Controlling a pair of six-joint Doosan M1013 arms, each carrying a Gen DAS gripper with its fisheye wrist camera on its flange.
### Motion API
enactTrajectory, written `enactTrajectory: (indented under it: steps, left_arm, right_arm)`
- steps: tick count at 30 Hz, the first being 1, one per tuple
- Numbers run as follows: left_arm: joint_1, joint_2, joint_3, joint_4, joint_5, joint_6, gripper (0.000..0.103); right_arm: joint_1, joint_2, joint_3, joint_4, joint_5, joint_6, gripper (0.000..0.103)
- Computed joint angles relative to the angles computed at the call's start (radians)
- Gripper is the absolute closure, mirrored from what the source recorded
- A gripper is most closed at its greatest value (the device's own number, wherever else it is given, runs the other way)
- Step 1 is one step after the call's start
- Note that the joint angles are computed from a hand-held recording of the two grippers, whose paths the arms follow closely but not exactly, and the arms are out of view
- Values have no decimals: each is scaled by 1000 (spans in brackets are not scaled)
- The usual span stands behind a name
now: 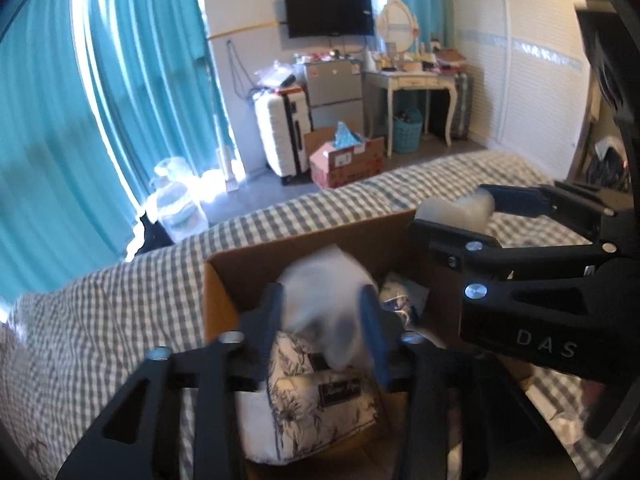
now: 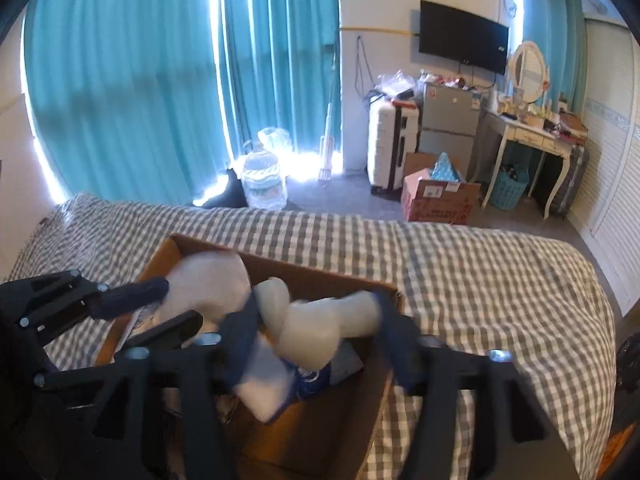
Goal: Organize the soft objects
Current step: 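Carry both socks over the cardboard box and open both tools to release them, then move both open tools back toward the remaining items on the bed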
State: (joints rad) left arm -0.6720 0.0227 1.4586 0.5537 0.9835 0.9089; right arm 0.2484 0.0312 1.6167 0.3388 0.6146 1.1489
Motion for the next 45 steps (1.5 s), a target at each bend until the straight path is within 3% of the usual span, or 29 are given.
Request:
enactTrajectory:
  steps: [1, 2, 6, 8, 14, 16, 21, 24, 29, 35, 38, 40, 45]
  left_arm:
    - [0, -10, 6, -2, -3, -12, 39]
    - [-4, -23, 12, 13, -1, -32, 36]
    - [-37, -49, 5, 100, 47, -64, 34]
    - [-60, -71, -8, 138, 91, -90, 19]
    - [-161, -155, -13, 293, 155, -216, 12]
    - [-203, -179, -19, 332, 190, -240, 2]
    - [-307, -238, -3, 394, 251, -284, 0]
    - [-394, -261, 27, 463, 308, -325, 0]
    - [-465, -284, 95, 486, 351, -412, 0]
    - [-469, -293, 196, 474, 340, -526, 0]
    - [-441, -296, 257, 450, 309, -602, 0]
    - [-424, -304, 307, 426, 278, -652, 0]
    - [-356, -289, 387, 308, 215, -621, 0]
  right_arm:
    - [0, -2, 0, -9, 7, 9, 34]
    - [8, -14, 11, -65, -23, 67, 34]
    - [4, -46, 15, -88, -23, 107, 28]
    - [-2, -75, 19, -90, -19, 111, 22]
    - [-18, -198, 36, -100, -24, 94, 4]
    - [-18, -231, 35, -117, -9, 98, 0]
    - [-29, -322, 41, -94, 40, 74, 0]
    - [-44, -373, 66, -56, 61, 31, 0]
    - [-14, -455, 147, -166, 38, 62, 0]
    - [-19, -508, 270, -123, -3, 1, 0]
    - [-33, -508, 318, -89, -12, -30, 0]
    - [-35, -493, 345, -106, -28, -24, 0]
    - [-70, -423, 390, -130, -27, 29, 0]
